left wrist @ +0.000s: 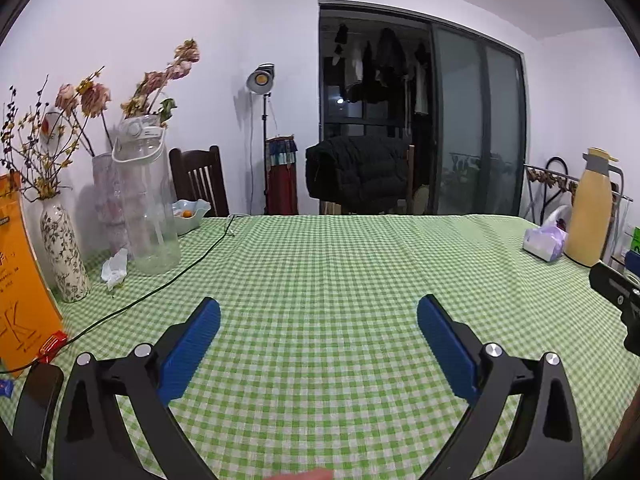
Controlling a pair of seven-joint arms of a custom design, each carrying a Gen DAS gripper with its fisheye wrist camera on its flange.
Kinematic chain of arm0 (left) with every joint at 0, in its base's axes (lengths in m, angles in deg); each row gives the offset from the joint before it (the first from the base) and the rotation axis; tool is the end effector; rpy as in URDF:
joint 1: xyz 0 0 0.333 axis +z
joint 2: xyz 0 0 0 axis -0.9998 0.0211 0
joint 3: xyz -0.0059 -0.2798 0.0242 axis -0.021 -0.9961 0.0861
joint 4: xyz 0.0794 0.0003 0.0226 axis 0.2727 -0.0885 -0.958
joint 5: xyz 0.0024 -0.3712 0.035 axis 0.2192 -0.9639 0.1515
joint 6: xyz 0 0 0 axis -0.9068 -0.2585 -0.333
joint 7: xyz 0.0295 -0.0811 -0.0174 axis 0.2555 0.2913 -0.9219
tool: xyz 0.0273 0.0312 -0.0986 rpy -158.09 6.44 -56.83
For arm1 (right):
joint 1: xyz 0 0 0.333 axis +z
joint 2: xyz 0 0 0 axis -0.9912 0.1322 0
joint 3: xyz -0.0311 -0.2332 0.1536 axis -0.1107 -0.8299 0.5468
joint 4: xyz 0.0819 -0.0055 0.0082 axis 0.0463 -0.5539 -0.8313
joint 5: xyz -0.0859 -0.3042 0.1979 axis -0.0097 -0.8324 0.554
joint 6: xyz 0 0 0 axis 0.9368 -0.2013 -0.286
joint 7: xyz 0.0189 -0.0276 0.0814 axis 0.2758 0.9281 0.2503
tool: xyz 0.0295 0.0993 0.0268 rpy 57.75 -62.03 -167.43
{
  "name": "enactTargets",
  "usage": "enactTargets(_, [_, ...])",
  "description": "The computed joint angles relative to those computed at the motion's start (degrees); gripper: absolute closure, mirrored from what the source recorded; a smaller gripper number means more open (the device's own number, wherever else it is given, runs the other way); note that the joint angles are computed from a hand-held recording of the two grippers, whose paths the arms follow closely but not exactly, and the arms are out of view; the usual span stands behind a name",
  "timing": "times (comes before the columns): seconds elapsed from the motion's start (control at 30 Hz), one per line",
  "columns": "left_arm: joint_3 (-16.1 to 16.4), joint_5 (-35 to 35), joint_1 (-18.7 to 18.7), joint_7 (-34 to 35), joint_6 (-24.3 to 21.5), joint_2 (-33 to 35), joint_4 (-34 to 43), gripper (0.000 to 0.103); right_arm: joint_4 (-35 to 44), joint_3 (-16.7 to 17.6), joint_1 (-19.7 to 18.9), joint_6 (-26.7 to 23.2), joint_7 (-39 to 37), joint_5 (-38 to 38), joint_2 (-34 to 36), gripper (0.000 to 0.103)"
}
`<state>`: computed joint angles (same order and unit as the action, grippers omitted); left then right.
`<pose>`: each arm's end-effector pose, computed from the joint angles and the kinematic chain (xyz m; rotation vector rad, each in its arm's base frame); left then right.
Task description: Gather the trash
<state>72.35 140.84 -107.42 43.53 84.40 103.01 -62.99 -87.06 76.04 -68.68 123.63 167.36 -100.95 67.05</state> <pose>0.6218 -0.2531 0.6272 -1.4820 1.4161 -0.9866 0.6201 0.1227 0.6285 -1.4670 1.3881 -1.0185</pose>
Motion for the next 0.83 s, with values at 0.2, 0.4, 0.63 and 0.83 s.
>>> enactTargets(0.2, [0.03,2.93,-0.41,-2.81,1.2,-1.34,-1.56,0.007,-0.99,2.55,-1.4,-0.64,-7.67,8.01,-0.67,0.007])
enactTargets(0.4, [-0.41,3.86,-0.37,-2.5,0.89,-1.03,-1.44,0.007,-0.49,4.01,-2.2,-4.5,-11.32,12.3,-0.45,0.007])
enactTargets(0.63, [-1.19,4.77,1.08,-7.66,3.42,-2.56,-3.96,0.007,-1.95,4.88,-3.2,-5.6,-15.3,18.34,-1.18,0.007])
enactTargets(0.83, [-1.13,4.11,0.35,-7.26,1.89,-2.35,-3.08,0.007,-3.91,3.85,-3.41,-4.92,-13.26,17.32,-2.81,0.007])
